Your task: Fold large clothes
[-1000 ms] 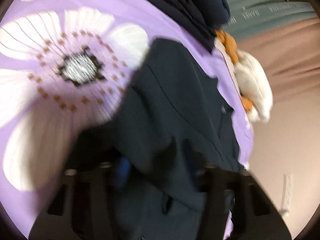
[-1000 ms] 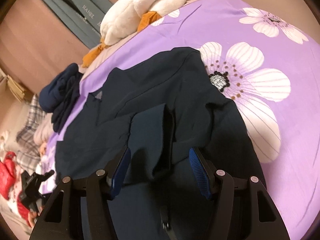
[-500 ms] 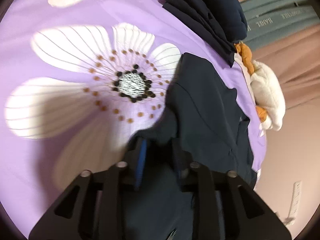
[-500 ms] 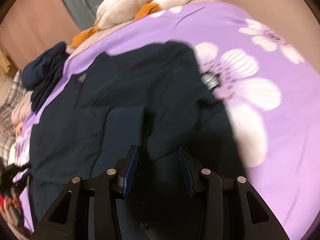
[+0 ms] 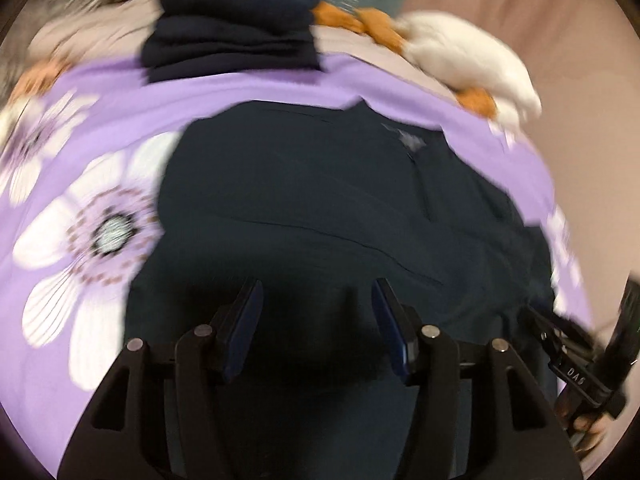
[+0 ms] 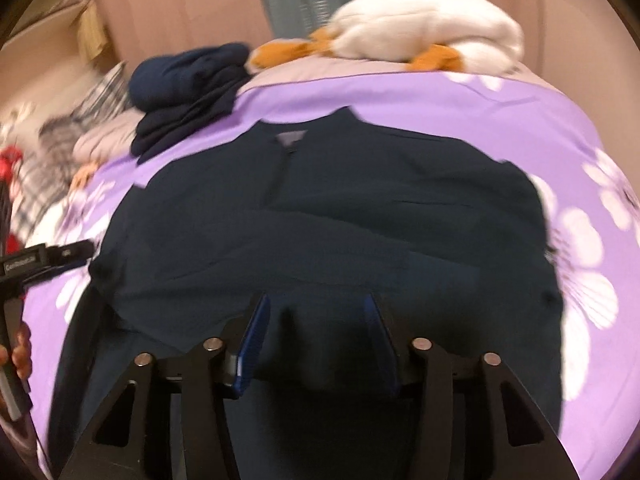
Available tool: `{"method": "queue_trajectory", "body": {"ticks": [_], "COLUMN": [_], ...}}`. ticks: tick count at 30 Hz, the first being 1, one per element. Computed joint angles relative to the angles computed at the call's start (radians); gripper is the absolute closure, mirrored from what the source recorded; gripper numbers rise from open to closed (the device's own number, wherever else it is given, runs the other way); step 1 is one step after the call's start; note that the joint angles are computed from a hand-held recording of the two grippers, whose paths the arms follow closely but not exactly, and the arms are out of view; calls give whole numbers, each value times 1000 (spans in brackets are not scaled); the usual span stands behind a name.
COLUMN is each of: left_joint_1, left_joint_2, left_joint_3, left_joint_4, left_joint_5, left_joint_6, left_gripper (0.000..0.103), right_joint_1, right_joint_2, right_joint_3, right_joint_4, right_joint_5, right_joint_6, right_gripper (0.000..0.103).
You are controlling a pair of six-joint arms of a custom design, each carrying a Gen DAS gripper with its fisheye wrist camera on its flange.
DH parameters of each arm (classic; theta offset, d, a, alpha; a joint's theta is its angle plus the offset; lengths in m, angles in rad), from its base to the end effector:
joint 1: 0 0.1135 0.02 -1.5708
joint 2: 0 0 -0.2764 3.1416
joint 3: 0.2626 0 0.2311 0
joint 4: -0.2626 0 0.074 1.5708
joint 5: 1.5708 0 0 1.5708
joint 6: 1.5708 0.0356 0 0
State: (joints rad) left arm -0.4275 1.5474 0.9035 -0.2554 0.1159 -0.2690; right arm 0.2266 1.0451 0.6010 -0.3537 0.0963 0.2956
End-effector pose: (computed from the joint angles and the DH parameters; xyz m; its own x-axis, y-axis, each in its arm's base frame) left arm 0.2677 -0.1265 0.2182 -0.8137 0.0806 -0.5757 0.2708 0.9289 -0.2526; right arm 0.1811 0.0382 0.2325 -0.7134 0.1331 -0.6880 0.0519 0.9891 0.1376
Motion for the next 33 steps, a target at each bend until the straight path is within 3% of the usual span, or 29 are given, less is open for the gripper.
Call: {"method": "queue_trajectory", "body": {"ticks": [4,8,13,18,20,23,25,28,33], "left_joint_1": [-102,-119,-48,10,6,-15,-18,29,209], "left_joint_2": [131,214,155,124,135,113,80,-51,-411], "left_joint_3": [23,20,-1,-54,-48,-41,-45,-107,-272], "left_joint_4": [49,93,69,83,84,47,6,-58,-200], "left_joint_5": [-115,-161,-62,-43,-34,-62,-63,23,88], "left_joint_6": [50,86,90,115,83,48,24,19,39], "left_gripper": [47,46,45,33,33,35,35,34,9], "right_joint_1": [46,26,-8,-9,-22,-80,-87,-82,-92], "right_joint_2": [141,187,122,14,21,34,36,-58,-410], "right_joint_3": [17,-41,-36,-75,-97,-114,-94,-55,-53], "right_joint_4": [62,123,72,50,51,86,59,-76,-363], "right_joint_5": [27,37,3,45,76,4,-10,-37,-83], "right_joint_6": [-27,-66,-78,-102,-110,-118,-94,-31,32], "right_gripper": [53,53,53,53,53,51,51,50,39]}}
